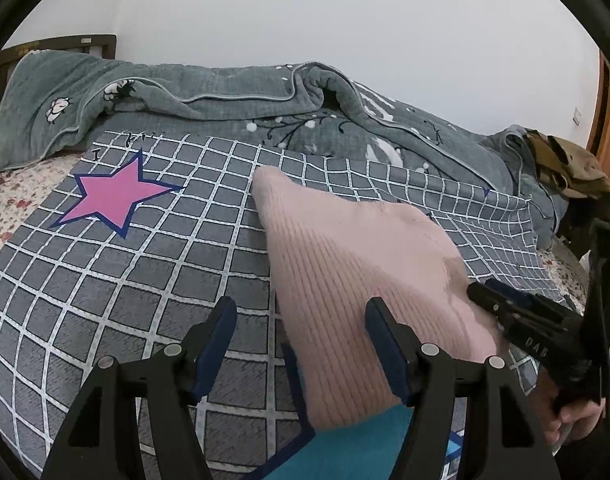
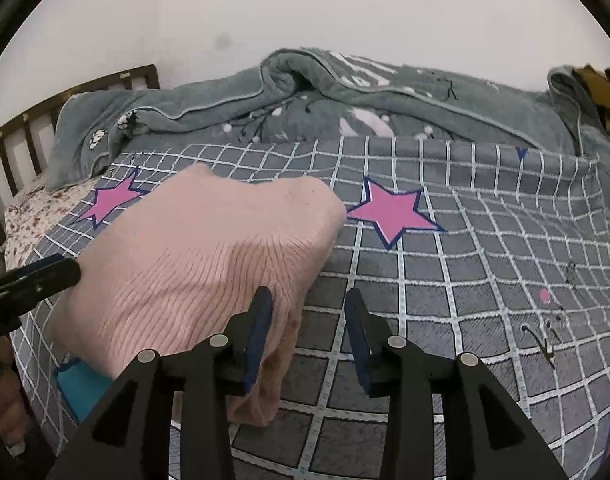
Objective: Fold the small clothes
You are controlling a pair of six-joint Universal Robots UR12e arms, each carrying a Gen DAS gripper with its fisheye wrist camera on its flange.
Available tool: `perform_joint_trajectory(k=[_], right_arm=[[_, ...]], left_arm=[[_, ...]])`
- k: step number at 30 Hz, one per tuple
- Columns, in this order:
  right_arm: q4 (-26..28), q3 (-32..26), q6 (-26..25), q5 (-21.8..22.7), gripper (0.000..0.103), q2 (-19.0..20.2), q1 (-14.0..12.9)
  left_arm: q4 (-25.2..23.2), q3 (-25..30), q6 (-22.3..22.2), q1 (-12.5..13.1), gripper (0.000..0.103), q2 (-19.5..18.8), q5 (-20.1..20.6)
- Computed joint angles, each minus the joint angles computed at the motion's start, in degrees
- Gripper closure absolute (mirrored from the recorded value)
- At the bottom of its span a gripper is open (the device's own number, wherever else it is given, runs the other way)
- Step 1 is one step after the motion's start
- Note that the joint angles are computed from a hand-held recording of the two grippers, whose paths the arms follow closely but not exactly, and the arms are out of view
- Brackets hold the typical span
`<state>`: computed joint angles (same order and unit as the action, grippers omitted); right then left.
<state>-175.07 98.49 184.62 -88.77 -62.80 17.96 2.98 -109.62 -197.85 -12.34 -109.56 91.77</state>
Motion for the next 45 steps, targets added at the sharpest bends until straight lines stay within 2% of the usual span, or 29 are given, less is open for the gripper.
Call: perform_joint_trajectory(k=[5, 8, 12, 17, 21, 28, 31, 38, 45], right_arm=[[-3.1, 1.4, -0.9, 1.0, 0.066, -0.9, -0.4], [-3.8, 2.2, 0.3, 2.5, 0.066, -1.5, -0.9], [-4.2, 3.4, 3.6, 8.9, 0.065, -2.4, -2.3], [-6.4, 4.8, 3.8, 13.1, 0.065, -3.1, -2.8], [-6.4, 5.6, 2.8, 13.4, 0.065, -3.4, -2.4], [-7.0, 7.4, 3.6, 14.9, 0.065, -3.9, -2.2], [-6.8, 7.5, 2.3, 15.3, 0.065, -3.9, -1.8], [-6.1, 7.4, -0.2, 15.6, 0.065, -3.6, -1.2], [-5.0, 7.0, -1.7, 15.4, 0.065, -3.2, -0.8]], left_arm=[[0.9, -1.0, 0.8, 0.3, 0.038, 0.5, -1.1], [1.5, -1.3, 1.3, 0.2, 0.038, 0.6, -1.9], [1.8, -1.5, 1.6, -0.2, 0.036, 0.6, -1.4], [1.8, -1.6, 1.4, -0.4, 0.036, 0.7, -1.1], [1.4, -2.0, 1.1, -0.3, 0.036, 0.8, -2.4], [0.8, -2.4, 4.4, -1.0, 0.034, 1.0, -3.6], [-0.2, -2.2, 5.7, -1.3, 0.034, 1.0, -4.0], [-2.4, -1.9, 8.5, -2.4, 0.033, 0.8, -1.9], [-4.9, -1.4, 8.0, -2.4, 0.033, 0.6, -0.4]])
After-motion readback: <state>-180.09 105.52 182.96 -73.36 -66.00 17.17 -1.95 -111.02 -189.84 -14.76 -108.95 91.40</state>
